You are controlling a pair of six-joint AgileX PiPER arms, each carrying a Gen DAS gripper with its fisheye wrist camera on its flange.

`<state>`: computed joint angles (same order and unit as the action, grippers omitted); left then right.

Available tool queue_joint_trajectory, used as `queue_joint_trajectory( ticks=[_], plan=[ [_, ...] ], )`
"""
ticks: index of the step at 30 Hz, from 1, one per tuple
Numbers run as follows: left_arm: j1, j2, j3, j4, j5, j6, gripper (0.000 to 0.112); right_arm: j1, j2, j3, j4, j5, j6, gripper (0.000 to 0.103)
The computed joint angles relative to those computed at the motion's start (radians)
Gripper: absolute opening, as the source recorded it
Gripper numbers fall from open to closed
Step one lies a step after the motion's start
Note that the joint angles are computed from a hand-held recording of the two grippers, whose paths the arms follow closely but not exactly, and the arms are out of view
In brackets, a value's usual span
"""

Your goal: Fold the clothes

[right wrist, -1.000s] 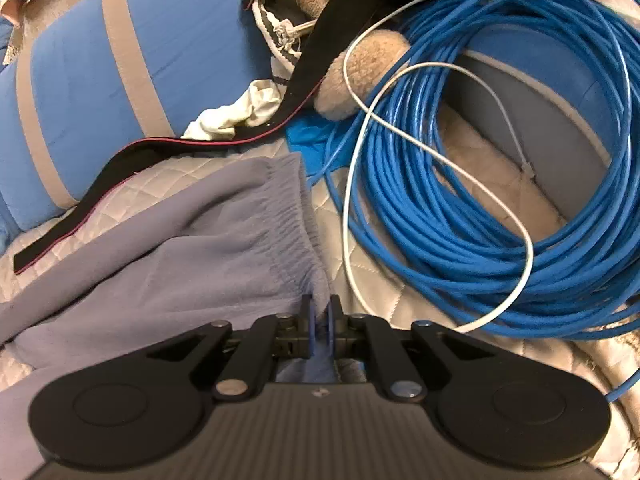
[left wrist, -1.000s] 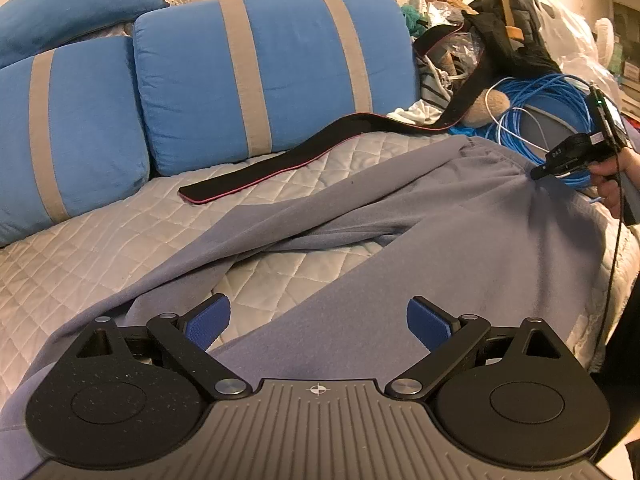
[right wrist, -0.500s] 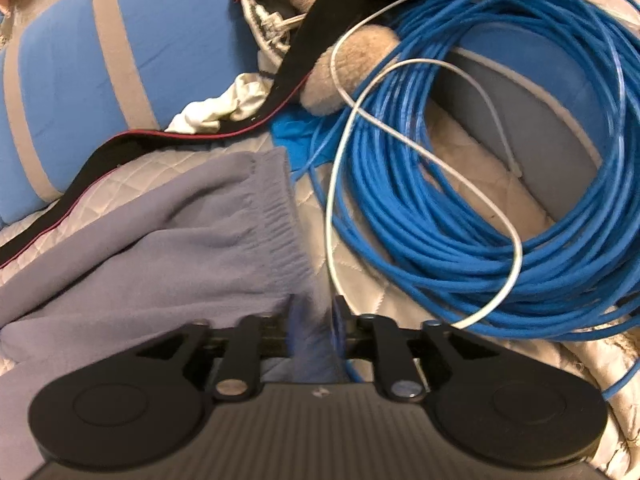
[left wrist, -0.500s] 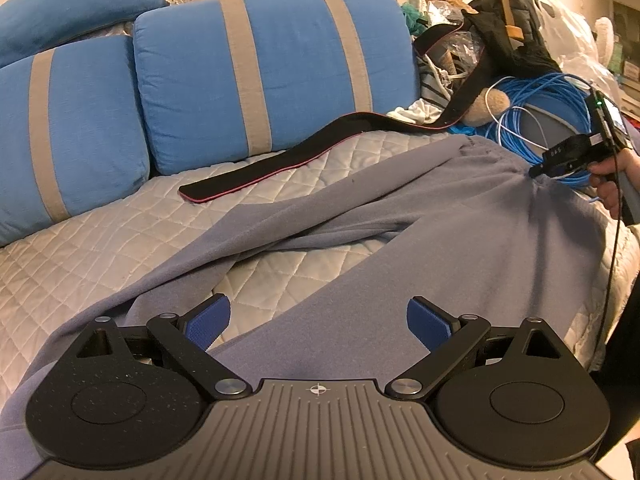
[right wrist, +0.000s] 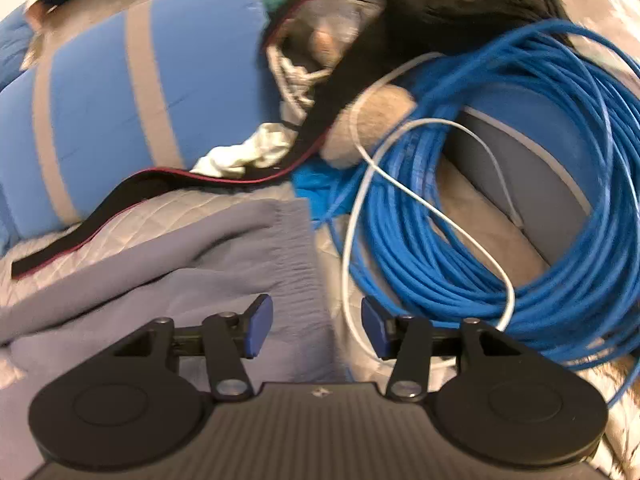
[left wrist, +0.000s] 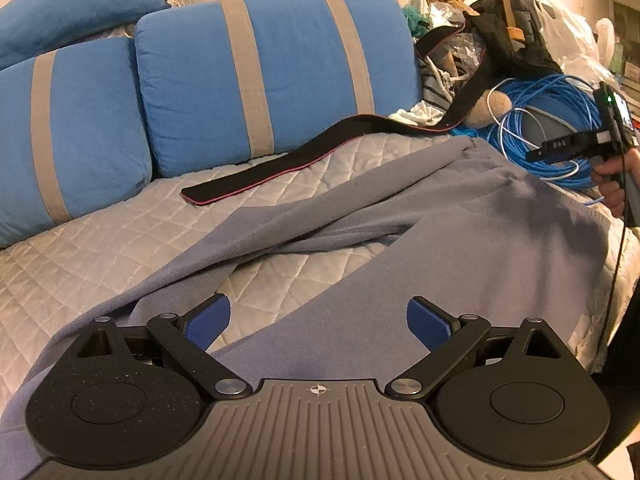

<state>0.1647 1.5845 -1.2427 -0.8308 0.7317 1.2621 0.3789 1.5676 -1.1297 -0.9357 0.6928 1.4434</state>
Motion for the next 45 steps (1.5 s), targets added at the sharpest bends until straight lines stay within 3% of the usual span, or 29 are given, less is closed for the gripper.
queue_joint_trajectory(
  ticks=[1,3,6,14,18,25,27,30,33,35,38,42,45],
  plan=[
    [0.003,0.001,0.0,-0.013,-0.001,0.01,0.097,0.016,0.007,-0.006,-0.017,0.005,-0.011,0.065],
    [0.008,0.001,0.004,-0.04,-0.013,0.036,0.097,0.06,0.029,-0.026,-0.071,0.027,-0.035,0.086],
    [0.009,-0.002,0.018,-0.079,-0.052,0.079,0.097,0.133,0.065,-0.066,-0.152,0.054,-0.078,0.097],
    [-0.011,0.021,0.027,-0.138,-0.168,0.156,0.097,0.296,0.293,-0.359,-0.274,0.149,-0.264,0.101],
    [-0.01,0.061,0.04,-0.314,-0.226,0.441,0.097,0.31,0.439,-0.566,-0.168,0.125,-0.475,0.101],
    [-0.018,0.236,-0.131,-0.29,-0.165,0.652,0.096,0.327,0.593,-0.812,-0.05,0.152,-0.592,0.102],
    [-0.038,0.266,-0.151,-0.284,-0.197,0.756,0.096,0.325,0.591,-0.805,-0.008,0.119,-0.628,0.103],
    [-0.057,0.33,-0.222,-0.183,-0.203,0.761,0.083,0.332,0.586,-0.793,0.012,0.1,-0.678,0.103],
    [-0.07,0.397,-0.339,0.031,-0.153,0.543,0.049,0.332,0.558,-0.751,0.013,0.063,-0.7,0.103],
    [-0.074,0.423,-0.402,0.131,-0.122,0.415,0.003,0.33,0.543,-0.731,-0.007,0.061,-0.703,0.103],
    [-0.067,0.41,-0.415,0.107,-0.123,0.409,0.003,0.323,0.529,-0.709,-0.042,0.073,-0.697,0.103],
    [-0.073,0.357,-0.354,-0.032,-0.226,0.537,0.003,0.299,0.513,-0.674,-0.019,0.035,-0.667,0.103],
    [-0.091,0.314,-0.275,-0.205,-0.341,0.729,0.003,0.309,0.528,-0.674,-0.069,0.042,-0.63,0.103]
  ],
)
